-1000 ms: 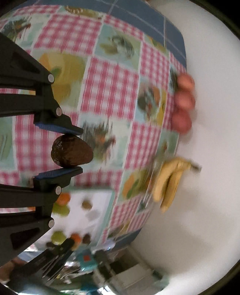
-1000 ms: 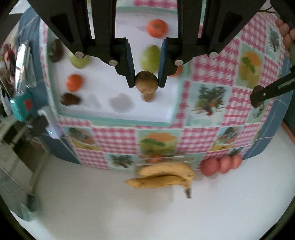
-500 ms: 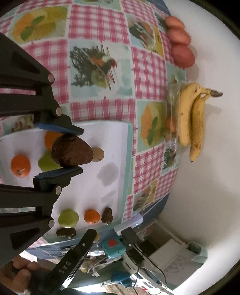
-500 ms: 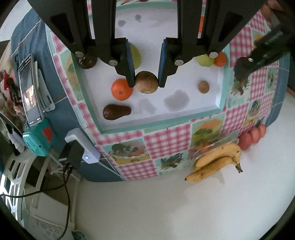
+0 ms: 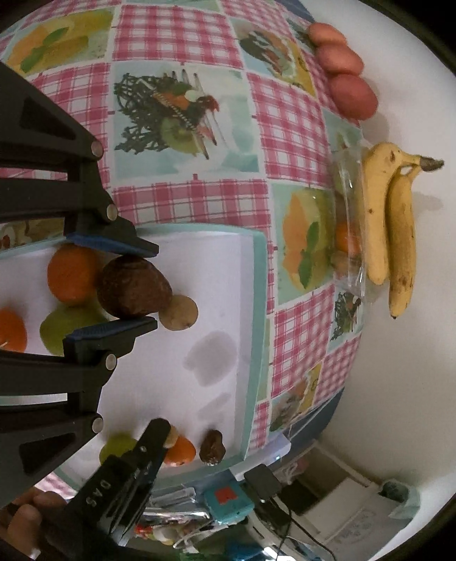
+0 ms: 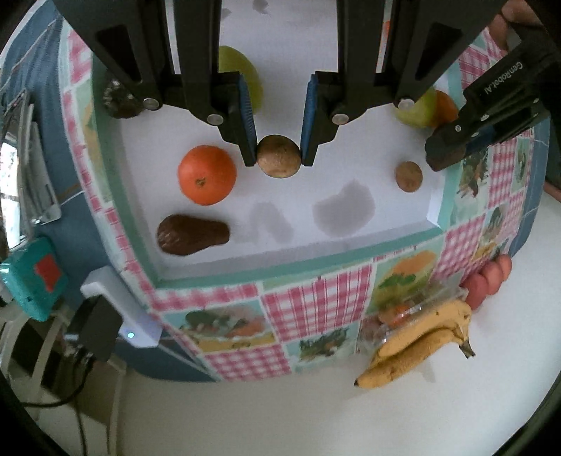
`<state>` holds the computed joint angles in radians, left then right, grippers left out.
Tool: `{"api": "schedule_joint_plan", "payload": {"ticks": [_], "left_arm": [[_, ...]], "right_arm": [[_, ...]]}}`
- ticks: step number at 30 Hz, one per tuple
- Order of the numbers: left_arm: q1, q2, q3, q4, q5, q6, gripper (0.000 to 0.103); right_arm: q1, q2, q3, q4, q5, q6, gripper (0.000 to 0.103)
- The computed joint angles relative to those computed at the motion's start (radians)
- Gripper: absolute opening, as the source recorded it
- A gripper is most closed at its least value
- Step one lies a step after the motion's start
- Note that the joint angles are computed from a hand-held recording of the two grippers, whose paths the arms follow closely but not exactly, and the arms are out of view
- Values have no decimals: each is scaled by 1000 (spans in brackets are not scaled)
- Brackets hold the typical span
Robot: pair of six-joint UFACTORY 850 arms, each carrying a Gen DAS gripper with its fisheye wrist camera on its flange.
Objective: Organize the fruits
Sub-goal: 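Carry the avocado and the kiwi over the white tray with both tools, then open the left tool to drop the avocado while the right tool releases the kiwi in the tray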
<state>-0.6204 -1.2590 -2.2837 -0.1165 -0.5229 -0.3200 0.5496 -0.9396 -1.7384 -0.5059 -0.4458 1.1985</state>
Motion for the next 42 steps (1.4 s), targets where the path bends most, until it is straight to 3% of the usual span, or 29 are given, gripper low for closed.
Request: {"api": "schedule_joint_plan", "payload": {"ticks": [4, 9, 27, 31, 34, 37, 40, 42], "left_arm": [[-3, -57, -95, 16, -54, 0, 37], [-1, -93, -145, -1, -79, 12, 37], [10, -69, -110, -86, -80, 76, 38], [7, -16, -32, -79, -49, 83, 40], [9, 44, 59, -86, -6, 83, 46], [21, 126, 194, -184, 63, 150, 49], [22, 202, 313, -64, 133, 32, 80], [27, 254, 395, 1, 190, -41, 83]], "right_arm": [[-3, -27, -24, 57, 0, -55, 26], [10, -45, -48, -8, -31, -28, 26], [34, -113, -145, -122, -140, -13, 27], [33, -111, -141, -126, -135, 1, 27], [33, -110, -140, -132, -132, 2, 27], [32, -104, -128, -147, -121, 20, 27], [32, -94, -113, -145, -100, 34, 38], [34, -83, -96, -154, -81, 56, 43]]}}
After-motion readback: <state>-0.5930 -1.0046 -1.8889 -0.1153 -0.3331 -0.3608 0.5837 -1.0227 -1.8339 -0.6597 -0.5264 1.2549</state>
